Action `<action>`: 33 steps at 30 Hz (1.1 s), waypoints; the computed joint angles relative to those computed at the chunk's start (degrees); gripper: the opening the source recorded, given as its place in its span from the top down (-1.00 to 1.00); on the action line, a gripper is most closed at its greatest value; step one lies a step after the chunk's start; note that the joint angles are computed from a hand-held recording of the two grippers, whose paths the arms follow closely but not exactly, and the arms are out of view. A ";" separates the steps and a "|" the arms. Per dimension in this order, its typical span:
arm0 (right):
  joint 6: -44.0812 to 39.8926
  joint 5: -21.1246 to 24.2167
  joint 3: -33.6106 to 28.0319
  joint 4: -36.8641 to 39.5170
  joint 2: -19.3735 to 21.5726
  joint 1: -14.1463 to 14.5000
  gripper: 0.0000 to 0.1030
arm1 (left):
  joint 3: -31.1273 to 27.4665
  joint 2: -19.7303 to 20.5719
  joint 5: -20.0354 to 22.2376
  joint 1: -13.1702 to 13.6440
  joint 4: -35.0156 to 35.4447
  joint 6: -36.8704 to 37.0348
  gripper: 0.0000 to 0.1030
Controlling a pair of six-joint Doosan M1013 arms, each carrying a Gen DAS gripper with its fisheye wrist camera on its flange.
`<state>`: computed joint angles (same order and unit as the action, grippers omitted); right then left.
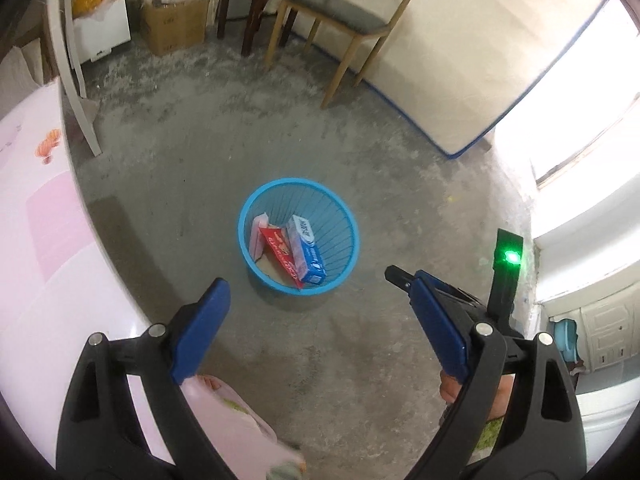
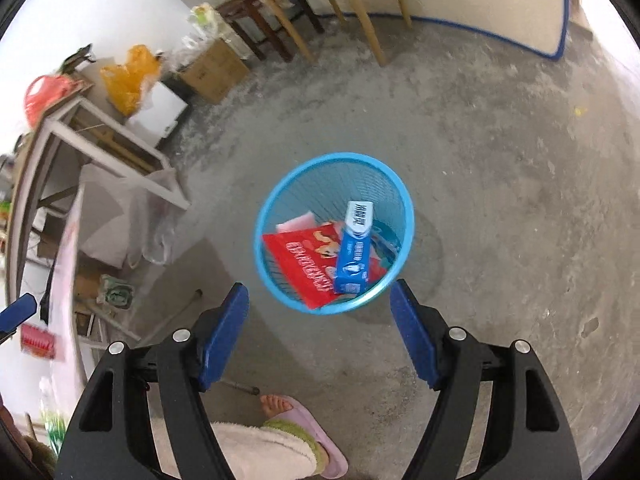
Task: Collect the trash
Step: 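Open both tools to drop the sponge and box into the wastebasket, then move both tools back over the table toward the green bottle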
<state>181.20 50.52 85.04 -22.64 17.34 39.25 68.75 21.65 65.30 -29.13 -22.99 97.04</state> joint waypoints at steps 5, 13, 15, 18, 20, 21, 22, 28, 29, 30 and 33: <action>-0.59 1.59 -3.63 -4.39 -0.31 3.36 -0.56 | 7.27 -6.99 -4.56 2.62 -2.55 1.73 -0.70; -10.27 2.01 -12.78 -1.55 3.07 6.55 -0.62 | 20.44 -19.51 -15.26 10.17 3.42 -2.31 -0.70; -13.94 2.16 -16.04 -0.17 4.60 7.20 -0.62 | 23.50 -22.18 -17.38 12.77 5.03 -5.02 -0.70; -20.44 3.07 -22.14 3.38 7.83 7.87 -0.62 | 27.86 -25.85 -20.09 16.41 8.40 -10.31 -0.70; -24.26 4.00 -26.28 5.59 10.08 8.39 -0.62 | 30.51 -28.15 -21.46 19.32 10.92 -14.59 -0.70; -26.26 4.33 -28.38 6.89 11.24 8.70 -0.62 | 31.64 -29.08 -22.03 20.56 11.62 -16.17 -0.70; -27.81 4.54 -29.98 8.02 12.13 8.88 -0.62 | 33.12 -30.30 -22.87 22.26 12.34 -18.33 -0.70; -38.31 7.31 -44.29 17.86 20.58 10.02 -0.62 | 37.61 -33.49 -23.40 30.72 7.87 -19.69 -0.70; -39.30 7.81 -46.07 18.91 21.61 10.16 -0.62 | 38.12 -33.87 -23.33 31.74 6.25 -18.32 -0.70; -40.39 8.73 -48.58 20.00 23.06 10.44 -0.62 | 38.78 -34.37 -23.50 32.69 4.86 -16.97 -0.70; -42.89 12.78 -56.03 22.67 27.27 11.21 -0.62 | 40.47 -36.08 -23.72 35.16 2.12 -13.73 -0.70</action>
<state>138.32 63.29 29.01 0.03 44.61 50.46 109.22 -14.43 41.58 6.03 -20.87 83.31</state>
